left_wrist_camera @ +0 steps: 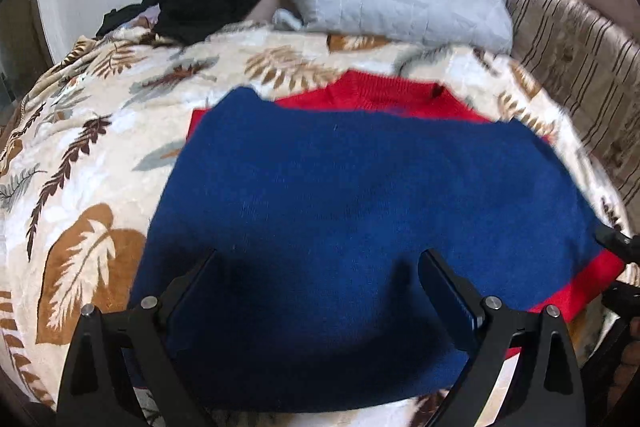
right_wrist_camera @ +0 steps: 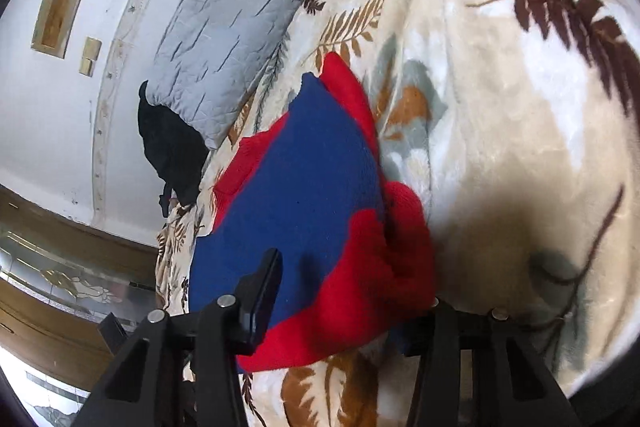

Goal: Fold small clothes

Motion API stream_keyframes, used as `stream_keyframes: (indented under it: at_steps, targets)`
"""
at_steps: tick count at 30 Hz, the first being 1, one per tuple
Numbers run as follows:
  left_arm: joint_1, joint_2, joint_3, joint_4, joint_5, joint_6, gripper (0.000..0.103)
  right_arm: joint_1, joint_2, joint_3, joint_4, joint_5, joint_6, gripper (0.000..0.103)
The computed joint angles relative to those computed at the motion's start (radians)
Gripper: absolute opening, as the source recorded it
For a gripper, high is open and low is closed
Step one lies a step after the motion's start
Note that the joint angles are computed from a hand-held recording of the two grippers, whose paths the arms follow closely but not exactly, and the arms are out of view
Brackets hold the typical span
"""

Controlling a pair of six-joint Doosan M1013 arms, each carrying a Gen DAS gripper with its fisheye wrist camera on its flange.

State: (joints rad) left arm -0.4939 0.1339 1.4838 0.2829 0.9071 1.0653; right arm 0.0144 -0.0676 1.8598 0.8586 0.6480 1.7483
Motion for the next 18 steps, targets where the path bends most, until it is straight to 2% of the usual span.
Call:
stream_keyframes:
  at_steps: [2,4,5,6,8,9,10,14,18]
  targets:
    - [-0.004,0.005,-0.005,0.013,-0.002,0.003,0.098,0.003,0.003,-0.004,0.007,-0.014,-0.012,0.056]
    - [-0.014,0.043,-0.029,0.031,0.078,0.03,0.098,0.006,0.016,-0.014,-0.024,-0.006,0.01,0.056]
    - [-0.015,0.056,-0.036,0.033,0.103,0.047,0.102,0.009,0.024,-0.021,-0.044,-0.001,0.016,0.051]
    - [-0.022,0.049,-0.025,0.065,0.081,0.039,0.102,0.015,0.036,-0.038,-0.101,0.02,0.047,0.02]
    - [-0.005,0.034,-0.027,-0.006,0.064,0.068,0.102,0.023,0.044,-0.059,-0.166,0.041,0.08,0.016]
    - [0.016,0.012,-0.017,-0.066,0.023,0.076,0.102,0.035,0.038,-0.076,-0.224,0.038,0.093,0.015]
    - [0.025,-0.001,-0.01,-0.074,0.008,0.067,0.102,0.046,0.033,-0.089,-0.269,0.032,0.106,0.015]
    - [0.095,-0.079,0.032,-0.062,-0.073,-0.009,0.102,0.14,0.035,-0.207,-0.518,0.003,0.143,0.011]
    - [0.187,-0.153,0.102,0.081,-0.125,-0.237,0.102,0.265,0.091,-0.345,-0.644,-0.019,0.082,0.011]
